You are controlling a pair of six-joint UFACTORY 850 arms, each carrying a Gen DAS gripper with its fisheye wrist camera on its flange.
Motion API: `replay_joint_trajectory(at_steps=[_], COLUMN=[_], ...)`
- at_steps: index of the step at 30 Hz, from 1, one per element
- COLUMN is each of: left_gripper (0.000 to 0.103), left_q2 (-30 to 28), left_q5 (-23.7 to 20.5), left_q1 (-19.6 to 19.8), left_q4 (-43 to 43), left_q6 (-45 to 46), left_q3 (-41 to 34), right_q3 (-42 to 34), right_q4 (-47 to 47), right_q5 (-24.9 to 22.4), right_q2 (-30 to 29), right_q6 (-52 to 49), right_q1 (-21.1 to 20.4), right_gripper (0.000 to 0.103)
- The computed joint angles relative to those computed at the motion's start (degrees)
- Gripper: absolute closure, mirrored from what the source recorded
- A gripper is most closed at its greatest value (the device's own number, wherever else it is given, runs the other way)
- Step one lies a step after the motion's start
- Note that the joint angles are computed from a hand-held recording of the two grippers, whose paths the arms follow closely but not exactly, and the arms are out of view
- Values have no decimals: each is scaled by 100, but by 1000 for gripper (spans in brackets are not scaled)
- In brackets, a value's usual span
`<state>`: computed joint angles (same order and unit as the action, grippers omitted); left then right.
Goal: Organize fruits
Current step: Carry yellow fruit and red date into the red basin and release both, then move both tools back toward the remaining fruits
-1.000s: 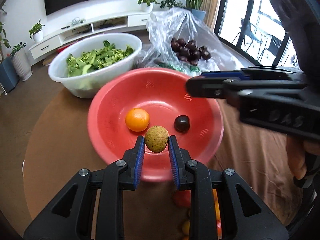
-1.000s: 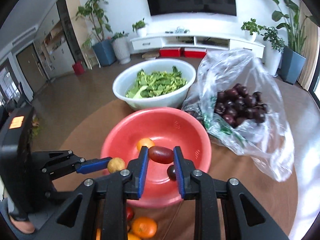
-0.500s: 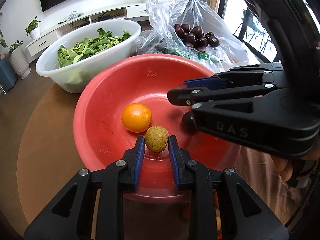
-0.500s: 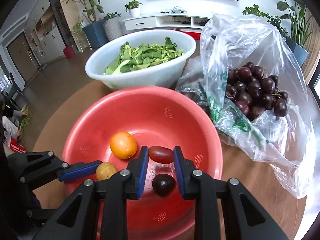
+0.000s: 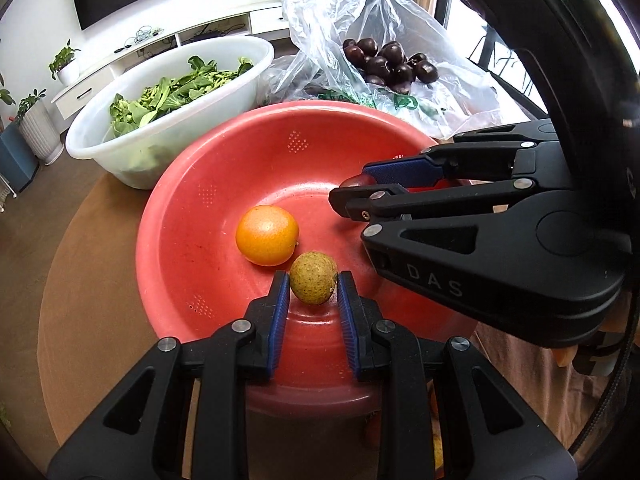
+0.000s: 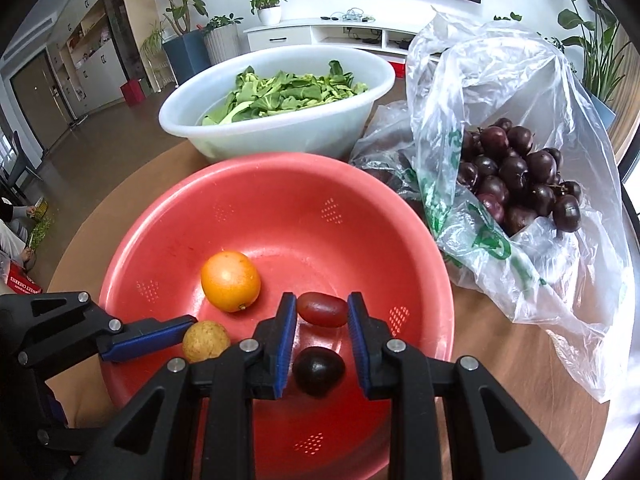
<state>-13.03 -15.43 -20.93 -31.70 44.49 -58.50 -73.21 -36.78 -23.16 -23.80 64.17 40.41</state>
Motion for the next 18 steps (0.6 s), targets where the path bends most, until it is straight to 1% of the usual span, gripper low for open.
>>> replay_joint_trajectory(at_steps=[2, 3, 4, 5, 6, 8, 11, 13, 14, 15, 16, 18], left_gripper=[77, 70, 53, 44, 32, 31, 31, 31, 31, 27, 22, 15], left_q2=[-1, -2, 10, 36, 78, 117, 201, 365, 469, 588, 706, 1025], left_q5=[3, 23, 48, 105, 190, 203, 108, 96, 86, 67, 50, -20], left_q1=[-3, -10, -13, -14, -15, -4, 12, 47, 77, 116, 156, 288], left_q4=[55, 96, 92, -3, -105, -177, 18, -149, -251, -377, -505, -1216], left_q6=[-58, -107, -108, -32, 32, 76, -130, 54, 156, 260, 343, 963], left_q3=[-6, -9, 1, 21, 57, 73, 94, 203, 274, 354, 438, 690], right_q3=[12, 16, 21, 34, 42, 95, 269, 423, 551, 642, 785, 1130], right_q4=[-64, -139, -180, -215, -239, -346, -495, -728, -937, -1110, -1342, -1803], right_q5=[-3, 3, 2, -2, -22, -60, -65, -45, -43, -55, -55, -4], right_q2=[8, 13, 28, 46, 61, 126, 351, 562, 731, 852, 1027, 1418], right_q6=[59, 125, 159, 187, 203, 305, 516, 801, 1028, 1218, 1486, 2036], right_q1=[5, 11, 20, 25, 29, 45, 77, 129, 182, 234, 307, 482], right_gripper=[72, 67, 64, 62, 61, 61, 61, 58, 53, 47, 44, 34])
